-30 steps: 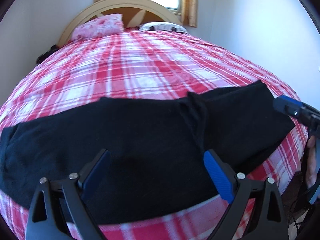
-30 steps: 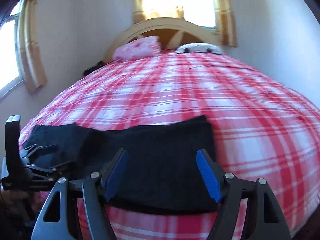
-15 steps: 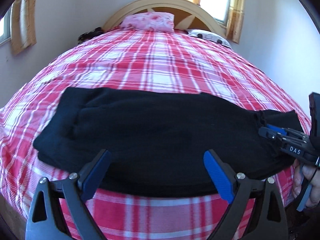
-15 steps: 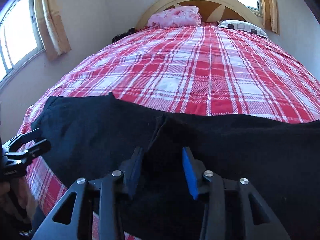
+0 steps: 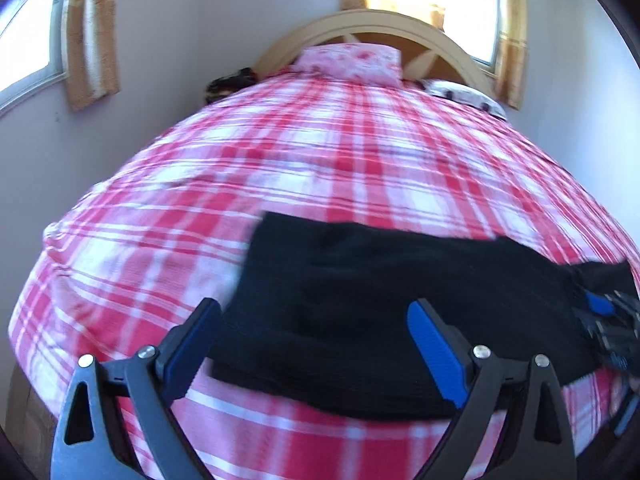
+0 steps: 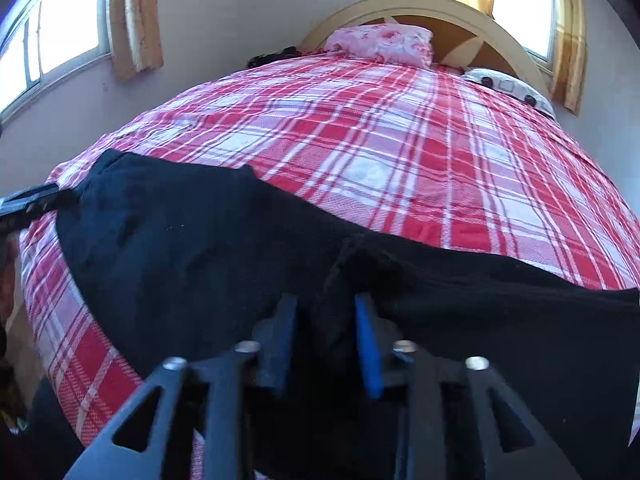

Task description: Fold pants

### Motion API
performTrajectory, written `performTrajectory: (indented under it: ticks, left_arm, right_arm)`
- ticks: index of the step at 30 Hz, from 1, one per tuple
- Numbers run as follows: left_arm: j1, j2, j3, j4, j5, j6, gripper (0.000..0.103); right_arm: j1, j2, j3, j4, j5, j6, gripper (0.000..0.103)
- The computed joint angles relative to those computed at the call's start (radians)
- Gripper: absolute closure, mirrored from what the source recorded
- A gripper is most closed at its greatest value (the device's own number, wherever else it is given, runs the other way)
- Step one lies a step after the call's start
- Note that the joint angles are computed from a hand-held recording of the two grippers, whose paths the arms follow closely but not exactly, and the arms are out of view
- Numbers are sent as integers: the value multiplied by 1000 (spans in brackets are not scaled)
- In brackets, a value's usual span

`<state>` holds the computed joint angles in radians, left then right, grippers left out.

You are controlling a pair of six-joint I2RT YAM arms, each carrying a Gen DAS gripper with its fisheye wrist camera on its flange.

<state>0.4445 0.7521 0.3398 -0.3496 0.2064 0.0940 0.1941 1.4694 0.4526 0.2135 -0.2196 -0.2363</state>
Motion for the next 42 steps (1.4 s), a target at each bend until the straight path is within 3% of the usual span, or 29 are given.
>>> performTrajectory:
  ticks: [4, 8, 15, 18, 23, 30, 34, 36, 37, 39, 40, 42]
  left_arm:
    - [152, 217, 54, 102, 79, 57, 6]
    - [188, 395, 104, 123, 172, 78, 6]
    - [148, 449, 98, 172, 150, 66, 7]
    - [144, 457, 96, 175, 146, 91, 15]
    - [143, 448, 105, 137, 192, 137, 40]
    - [190, 490, 121, 127, 266, 155, 42]
    - [187, 501, 130, 115, 270, 172, 42]
    - [181, 490, 126, 118, 258, 170, 47]
    - [183, 484, 125, 114, 261, 166, 53]
    - [206, 481, 132, 85, 317, 185, 81]
    - [222, 481, 135, 68, 361, 184, 81]
    - [203, 445, 110, 89, 328, 165, 82]
  right_arm:
    - [19, -47, -47, 25, 16, 23, 44]
    - [-16, -86, -84, 49, -35, 56, 44]
    - [-68, -104, -117, 95, -72, 87, 44]
    - [-75, -79, -117, 115, -75, 101, 44]
    - [-51, -62, -131, 157, -49, 111, 43]
    - [-38, -54, -137, 173, -39, 114, 40]
    - [-1, -42, -156, 217, 9, 100, 37]
    - [4, -42, -159, 225, 17, 98, 36]
    - [-2, -43, -160, 225, 8, 100, 36]
    - [-26, -48, -160, 219, -26, 106, 36]
    - [-36, -48, -159, 218, -39, 107, 36]
    - [-46, -42, -160, 224, -52, 107, 36]
